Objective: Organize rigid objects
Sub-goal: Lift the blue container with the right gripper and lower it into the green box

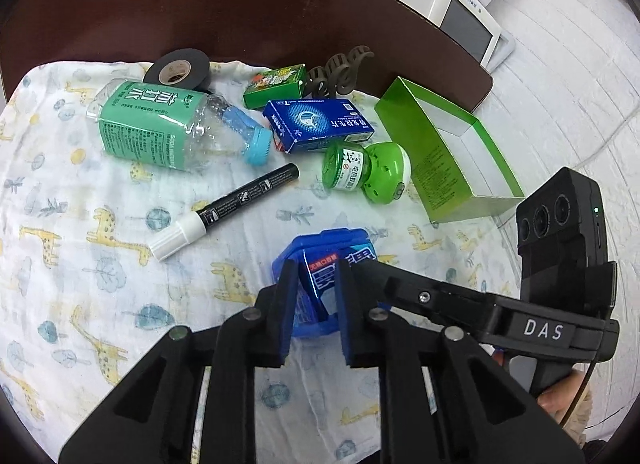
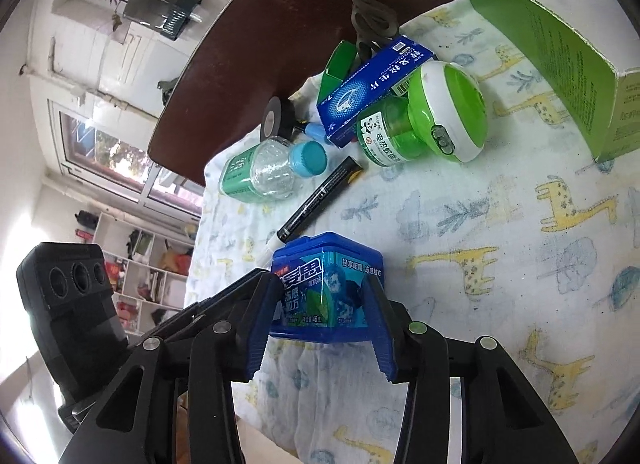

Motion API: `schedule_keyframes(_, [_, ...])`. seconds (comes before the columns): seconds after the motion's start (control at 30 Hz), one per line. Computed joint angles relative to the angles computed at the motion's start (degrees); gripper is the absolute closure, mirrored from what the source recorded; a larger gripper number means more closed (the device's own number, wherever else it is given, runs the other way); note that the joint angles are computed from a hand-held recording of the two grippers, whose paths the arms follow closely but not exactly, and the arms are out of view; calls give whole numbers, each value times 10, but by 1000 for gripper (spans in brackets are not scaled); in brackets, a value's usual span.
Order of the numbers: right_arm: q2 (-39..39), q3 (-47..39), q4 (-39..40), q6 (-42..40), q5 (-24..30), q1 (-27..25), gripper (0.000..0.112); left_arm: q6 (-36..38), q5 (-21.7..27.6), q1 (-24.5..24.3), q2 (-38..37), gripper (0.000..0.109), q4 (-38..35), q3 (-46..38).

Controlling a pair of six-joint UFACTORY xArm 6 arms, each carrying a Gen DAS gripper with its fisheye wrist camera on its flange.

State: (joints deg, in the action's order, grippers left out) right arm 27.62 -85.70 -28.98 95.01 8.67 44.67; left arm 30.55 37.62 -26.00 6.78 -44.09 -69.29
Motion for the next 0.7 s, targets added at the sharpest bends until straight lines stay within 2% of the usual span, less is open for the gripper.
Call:
schedule_keyframes(0.17, [-1,-1,4,-10,4,2,66,-14,7,0,2,93,13,-5])
schedule_keyframes(0.23, [0,-3,10,-20,6,2,66,-32,20,5,5,89,20,-12])
schedule_keyframes(0.3, [-1,3,14,-19,-5,2,66,-57,40,12,9,77,32,-19])
schedule_keyframes(0.37, [-3,12,25,-22,-15,2,66,-64,44,15,8,71,38,-17])
schedule_keyframes(0.43, [-5,16,20,-16,-14,1,66,-57,40,15,7,71,28,-13])
schedule_keyframes(0.53, [-5,10,-9,5,-4,0,67,-39,41,13,10,82,8,-17])
schedule_keyframes(0.57, [-5,7,-20,10,-1,-1,73,-29,52,15,12,90,-7,-22])
schedule_keyframes(0.63, [-6,0,-18,-1,17,2,74,-44,43,9,11,90,8,-22])
schedule_keyframes(0.7, [-9,6,-20,4,11,0,75,-50,31,3,7,90,13,-18])
